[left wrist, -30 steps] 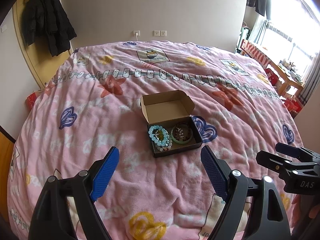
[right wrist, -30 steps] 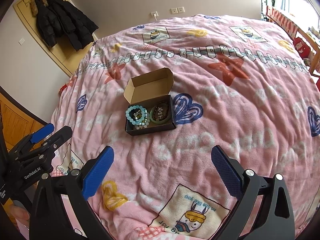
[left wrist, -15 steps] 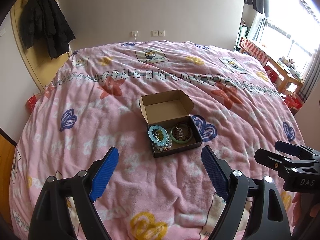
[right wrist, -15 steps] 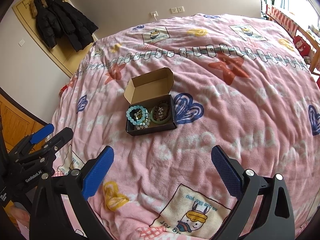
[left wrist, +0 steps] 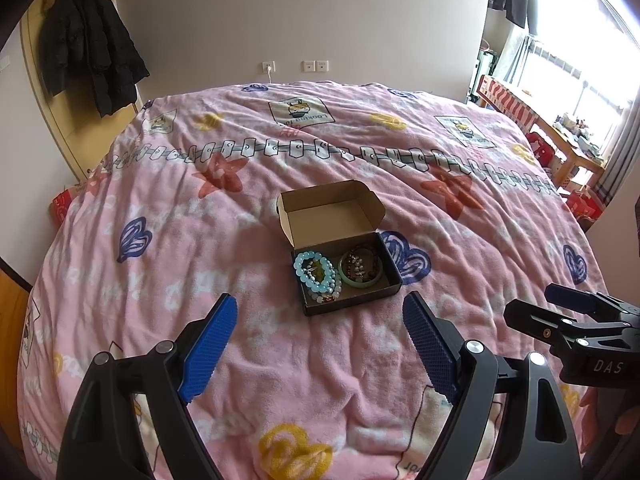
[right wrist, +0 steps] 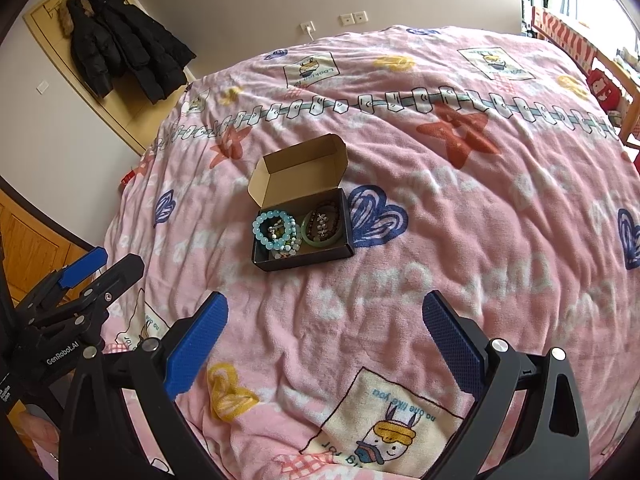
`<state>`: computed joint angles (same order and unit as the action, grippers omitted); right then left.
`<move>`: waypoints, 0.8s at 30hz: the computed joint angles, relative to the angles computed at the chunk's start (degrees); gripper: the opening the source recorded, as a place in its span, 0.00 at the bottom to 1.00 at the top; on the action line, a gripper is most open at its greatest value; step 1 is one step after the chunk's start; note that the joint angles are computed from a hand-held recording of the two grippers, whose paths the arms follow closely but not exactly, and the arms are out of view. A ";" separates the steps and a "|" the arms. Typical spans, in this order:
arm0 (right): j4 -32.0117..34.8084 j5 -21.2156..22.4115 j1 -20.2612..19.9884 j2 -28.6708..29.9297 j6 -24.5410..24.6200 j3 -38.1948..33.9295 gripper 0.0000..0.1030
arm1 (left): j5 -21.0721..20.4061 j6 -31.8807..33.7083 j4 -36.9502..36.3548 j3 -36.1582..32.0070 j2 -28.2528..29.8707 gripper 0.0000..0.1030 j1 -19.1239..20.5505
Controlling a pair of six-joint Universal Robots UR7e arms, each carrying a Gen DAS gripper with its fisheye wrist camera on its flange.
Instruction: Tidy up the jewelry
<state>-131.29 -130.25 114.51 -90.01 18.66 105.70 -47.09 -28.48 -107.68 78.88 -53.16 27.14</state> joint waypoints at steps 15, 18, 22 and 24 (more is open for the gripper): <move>0.15 -0.15 0.32 0.63 -0.06 -0.60 0.93 | 0.03 -0.09 0.09 -0.30 0.01 0.81 0.09; 0.36 -0.08 0.30 0.78 -0.01 -0.76 0.93 | 0.47 0.02 0.24 -0.18 -0.09 0.81 0.05; 0.60 0.10 0.20 0.77 -0.06 -0.83 0.93 | 0.29 0.18 -0.34 -0.02 -0.27 0.81 0.08; 0.58 -0.05 0.25 0.79 0.06 -0.81 0.93 | 0.34 0.71 -0.66 -0.10 -0.22 0.81 0.11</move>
<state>-130.72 -130.30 114.76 -89.22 18.71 104.89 -46.75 -27.77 -108.34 78.79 -53.38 27.26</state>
